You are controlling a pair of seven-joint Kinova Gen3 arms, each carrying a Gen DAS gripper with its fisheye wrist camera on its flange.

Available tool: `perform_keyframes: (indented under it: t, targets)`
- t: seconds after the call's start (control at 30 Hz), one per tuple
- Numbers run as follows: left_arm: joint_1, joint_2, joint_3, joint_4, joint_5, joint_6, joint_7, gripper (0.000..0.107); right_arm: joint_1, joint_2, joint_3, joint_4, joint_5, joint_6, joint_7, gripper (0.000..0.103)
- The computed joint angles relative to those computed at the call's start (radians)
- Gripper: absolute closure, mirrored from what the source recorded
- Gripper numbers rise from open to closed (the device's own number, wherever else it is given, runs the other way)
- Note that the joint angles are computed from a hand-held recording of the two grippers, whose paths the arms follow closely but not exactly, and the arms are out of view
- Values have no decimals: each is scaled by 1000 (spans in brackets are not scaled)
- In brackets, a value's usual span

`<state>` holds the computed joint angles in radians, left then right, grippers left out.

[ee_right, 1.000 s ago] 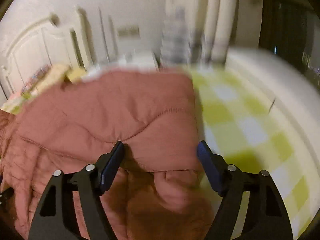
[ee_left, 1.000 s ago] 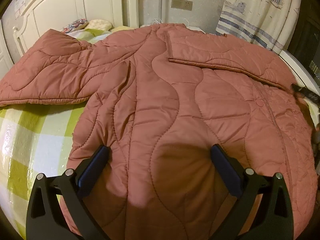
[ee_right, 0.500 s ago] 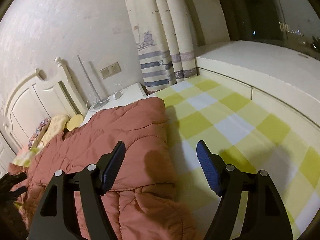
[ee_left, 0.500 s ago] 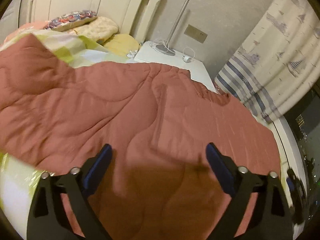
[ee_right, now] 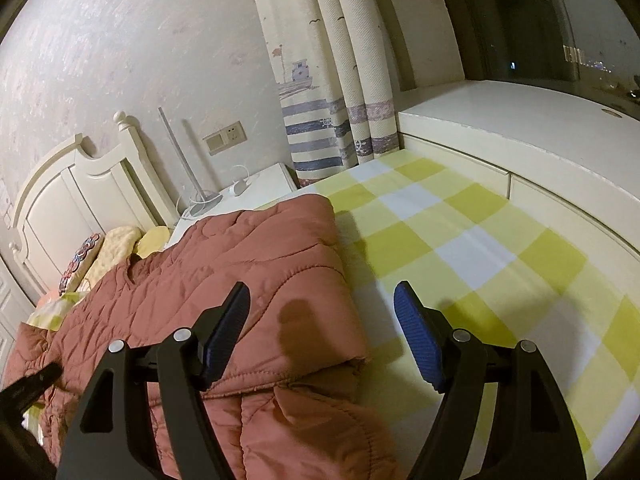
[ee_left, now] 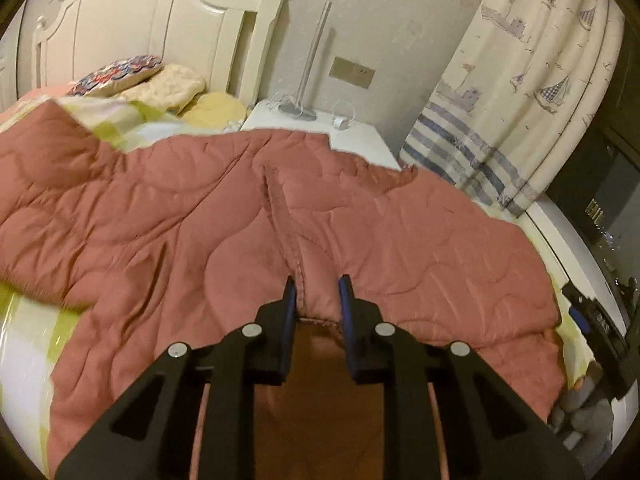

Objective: Fold large clothes

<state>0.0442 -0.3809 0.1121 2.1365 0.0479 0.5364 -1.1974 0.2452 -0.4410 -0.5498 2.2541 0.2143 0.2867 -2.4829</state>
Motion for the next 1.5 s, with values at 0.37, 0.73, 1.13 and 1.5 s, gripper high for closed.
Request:
perform_keyframes:
  t: [0.37,0.73,1.13,1.5]
  targets:
    - [-123,-154,116,114,-83,-168,110,19,57,-8,-27,1,-111,-11,124,30]
    - [210,45,-194,70,172,-104,-241,18,25,-17,-40,6,47,-29,36,40]
    - [162,-66,-186,154,257,-214,-277,10,90,78,-250,-130,250,209,-17,46]
    - [139,-33,-188,118,244,-151,-250,9,-82,182,-79,-193,178,301,65,44]
